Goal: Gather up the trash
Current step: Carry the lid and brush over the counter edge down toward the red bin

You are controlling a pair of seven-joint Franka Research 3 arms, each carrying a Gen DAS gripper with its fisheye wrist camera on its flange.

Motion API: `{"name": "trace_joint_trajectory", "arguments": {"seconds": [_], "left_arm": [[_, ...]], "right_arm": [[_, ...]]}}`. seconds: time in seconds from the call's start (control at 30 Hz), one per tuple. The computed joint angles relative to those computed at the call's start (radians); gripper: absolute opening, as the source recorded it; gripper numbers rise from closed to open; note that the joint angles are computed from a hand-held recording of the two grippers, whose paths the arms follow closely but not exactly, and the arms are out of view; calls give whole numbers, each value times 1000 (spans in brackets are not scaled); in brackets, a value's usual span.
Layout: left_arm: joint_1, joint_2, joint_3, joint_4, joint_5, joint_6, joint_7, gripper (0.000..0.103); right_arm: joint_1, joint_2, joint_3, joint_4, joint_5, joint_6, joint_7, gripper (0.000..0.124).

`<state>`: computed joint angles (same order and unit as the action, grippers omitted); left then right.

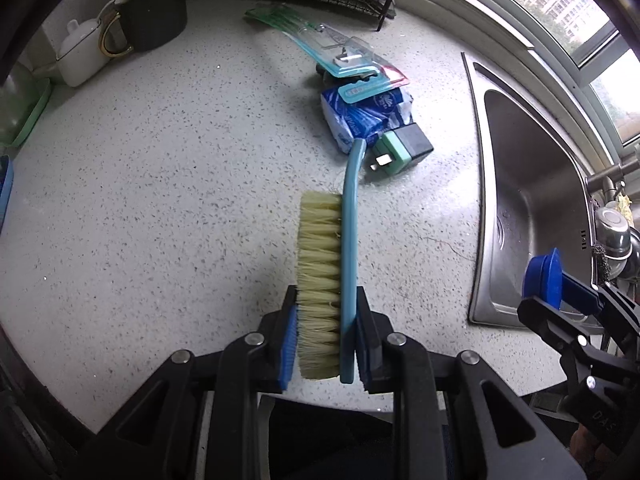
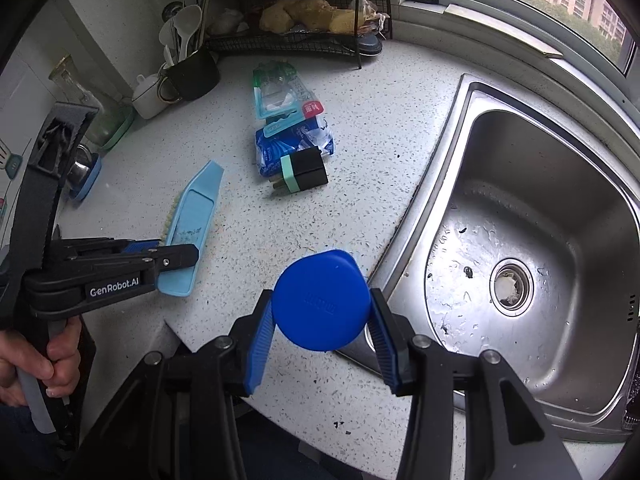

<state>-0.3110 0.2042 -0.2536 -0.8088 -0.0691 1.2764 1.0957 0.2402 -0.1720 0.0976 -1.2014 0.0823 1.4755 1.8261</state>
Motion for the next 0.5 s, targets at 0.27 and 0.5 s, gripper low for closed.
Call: {"name": "trace_joint_trajectory", "arguments": {"seconds": [0.27,0.5], "left_arm": [[-58,-48,-24,67,47,-7,1,22],[-103,-138,-39,28,67,6,-4,22]], "right_arm": [[-7,-99,5,-85,10,34,-15,43],[-20,-214,14,-165,39,47,-40,43]]}}
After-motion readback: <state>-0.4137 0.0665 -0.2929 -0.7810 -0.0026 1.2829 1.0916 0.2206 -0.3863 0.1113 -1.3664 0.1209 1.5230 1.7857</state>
